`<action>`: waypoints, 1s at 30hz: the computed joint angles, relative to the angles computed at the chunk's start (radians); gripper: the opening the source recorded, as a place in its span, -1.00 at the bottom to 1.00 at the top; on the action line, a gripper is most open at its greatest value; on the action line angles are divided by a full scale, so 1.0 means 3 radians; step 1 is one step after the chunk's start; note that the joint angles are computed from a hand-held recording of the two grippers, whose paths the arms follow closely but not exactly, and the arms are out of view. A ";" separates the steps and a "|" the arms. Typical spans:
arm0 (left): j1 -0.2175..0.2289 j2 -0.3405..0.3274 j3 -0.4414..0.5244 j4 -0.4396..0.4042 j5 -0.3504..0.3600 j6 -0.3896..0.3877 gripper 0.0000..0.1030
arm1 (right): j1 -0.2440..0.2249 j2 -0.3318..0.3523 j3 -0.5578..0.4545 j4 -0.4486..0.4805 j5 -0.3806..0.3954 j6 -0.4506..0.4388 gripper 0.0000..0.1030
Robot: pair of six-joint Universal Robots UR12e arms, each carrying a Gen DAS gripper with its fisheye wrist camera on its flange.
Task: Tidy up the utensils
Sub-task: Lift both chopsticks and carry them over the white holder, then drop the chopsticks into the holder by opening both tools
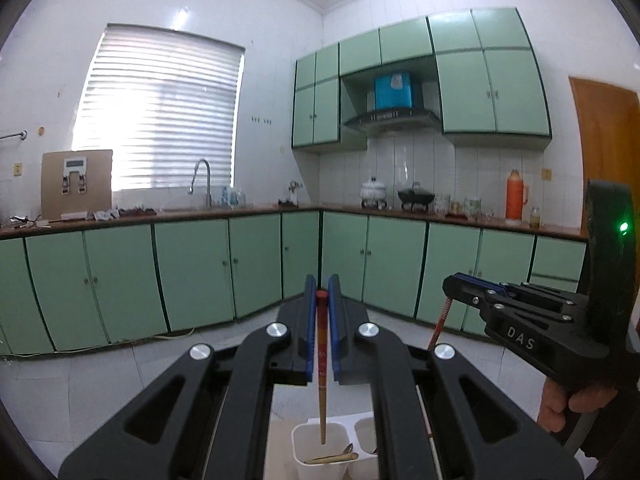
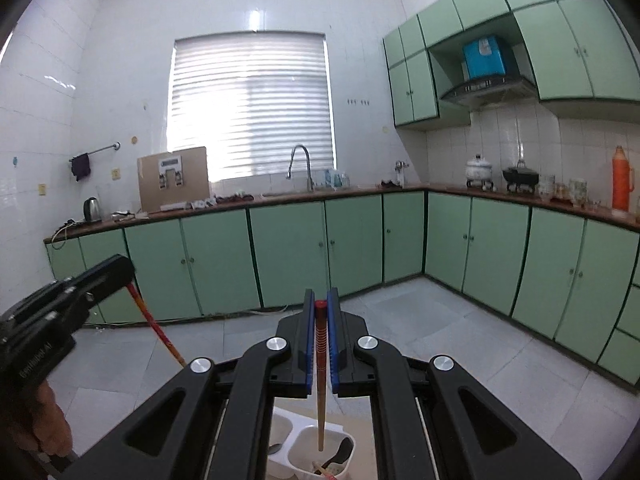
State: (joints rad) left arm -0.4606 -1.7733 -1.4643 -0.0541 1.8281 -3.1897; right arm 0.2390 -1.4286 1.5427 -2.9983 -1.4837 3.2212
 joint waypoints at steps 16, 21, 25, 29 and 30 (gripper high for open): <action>0.0152 -0.0007 -0.0176 -0.0328 -0.0144 -0.0222 -0.48 | 0.0034 -0.0020 0.0223 0.0128 -0.0093 -0.0083 -0.79; 0.0122 0.0117 -0.0361 -0.0168 -0.0028 -0.0240 -0.34 | 0.0079 -0.0144 0.0419 -0.0142 -0.0282 -0.0067 -0.58; 0.0047 0.0231 -0.0549 -0.0014 0.0117 -0.0236 -0.22 | 0.0122 -0.0267 0.0626 -0.0383 -0.0438 0.0027 -0.44; -0.0048 0.0357 -0.0808 0.0131 0.0283 -0.0303 -0.06 | 0.0196 -0.0413 0.0911 -0.0576 -0.0645 0.0135 -0.34; -0.0067 0.0384 -0.0864 0.0127 0.0294 -0.0325 -0.05 | 0.0221 -0.0461 0.1006 -0.0592 -0.0685 0.0161 -0.32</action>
